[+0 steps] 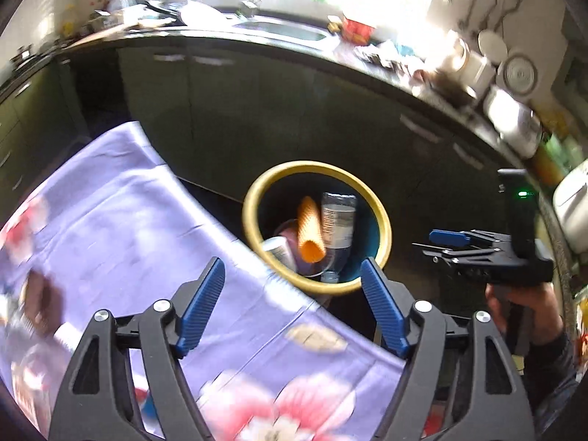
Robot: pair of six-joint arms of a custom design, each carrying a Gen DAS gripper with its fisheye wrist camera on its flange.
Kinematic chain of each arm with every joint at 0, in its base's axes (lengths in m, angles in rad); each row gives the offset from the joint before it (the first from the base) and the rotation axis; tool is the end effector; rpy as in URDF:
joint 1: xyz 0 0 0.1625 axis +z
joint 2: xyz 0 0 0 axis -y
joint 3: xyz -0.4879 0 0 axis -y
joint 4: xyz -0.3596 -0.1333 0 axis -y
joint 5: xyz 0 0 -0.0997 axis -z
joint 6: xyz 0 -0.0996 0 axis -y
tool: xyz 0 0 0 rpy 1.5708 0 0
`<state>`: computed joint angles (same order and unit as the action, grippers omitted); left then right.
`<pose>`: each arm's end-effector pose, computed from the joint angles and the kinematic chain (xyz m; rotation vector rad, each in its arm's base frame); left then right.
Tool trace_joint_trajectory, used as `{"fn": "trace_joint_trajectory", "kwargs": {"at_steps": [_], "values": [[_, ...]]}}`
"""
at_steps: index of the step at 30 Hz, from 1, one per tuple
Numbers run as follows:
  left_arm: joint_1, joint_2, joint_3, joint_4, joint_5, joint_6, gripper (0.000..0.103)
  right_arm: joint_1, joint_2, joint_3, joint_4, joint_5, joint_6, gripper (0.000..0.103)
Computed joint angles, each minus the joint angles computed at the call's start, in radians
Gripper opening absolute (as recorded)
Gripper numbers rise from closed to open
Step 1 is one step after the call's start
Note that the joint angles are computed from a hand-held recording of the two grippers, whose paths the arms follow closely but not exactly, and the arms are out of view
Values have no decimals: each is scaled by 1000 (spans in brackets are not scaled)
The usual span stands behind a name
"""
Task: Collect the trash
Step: 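Carry the orange foam net over the yellow bin and open the left gripper, then grasp the white tube with the right gripper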
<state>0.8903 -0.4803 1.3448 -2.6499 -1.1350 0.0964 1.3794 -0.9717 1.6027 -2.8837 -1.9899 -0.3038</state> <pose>-0.3562 -0.7187 0.0474 0.9807 2.5695 -0.4589 -0.0421 -0.7051 0.3455 -0.0476 -2.4905 0.7250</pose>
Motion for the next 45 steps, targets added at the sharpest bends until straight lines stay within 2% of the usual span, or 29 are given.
{"fn": "trace_joint_trajectory", "kwargs": {"at_steps": [3, 8, 12, 17, 20, 22, 25, 30, 36, 38, 39, 45], "values": [[7, -91, 132, -109, 50, -4, 73, 16, 13, 5, 6, -10, -14, 74], [25, -223, 316, -223, 153, -47, 75, 57, 55, -3, 36, -2, -57, 74], [31, -307, 444, -305, 250, -81, 78, 113, 119, -40, 89, 4, -125, 74], [46, -378, 546, -366, 309, -114, 79, 200, 220, -110, 161, 28, -221, 74], [58, -406, 584, -375, 306, -139, 80, 244, 283, -159, 205, 38, -252, 72], [65, -422, 603, -374, 308, -144, 80, 264, 321, -183, 217, 33, -270, 66], [68, -428, 616, -378, 316, -146, 80, 286, 376, -236, 254, 10, -286, 62], [82, -442, 634, -386, 305, -144, 81, 304, 439, -297, 248, -40, -309, 59], [92, -449, 642, -394, 291, -140, 81, 310, 488, -361, 283, -81, -304, 41], [93, -449, 640, -395, 287, -139, 81, 309, 494, -376, 300, -80, -295, 38], [94, -448, 639, -394, 286, -138, 81, 309, 495, -380, 304, -80, -290, 30], [94, -449, 640, -397, 283, -130, 81, 311, 496, -377, 292, -73, -299, 20]]}}
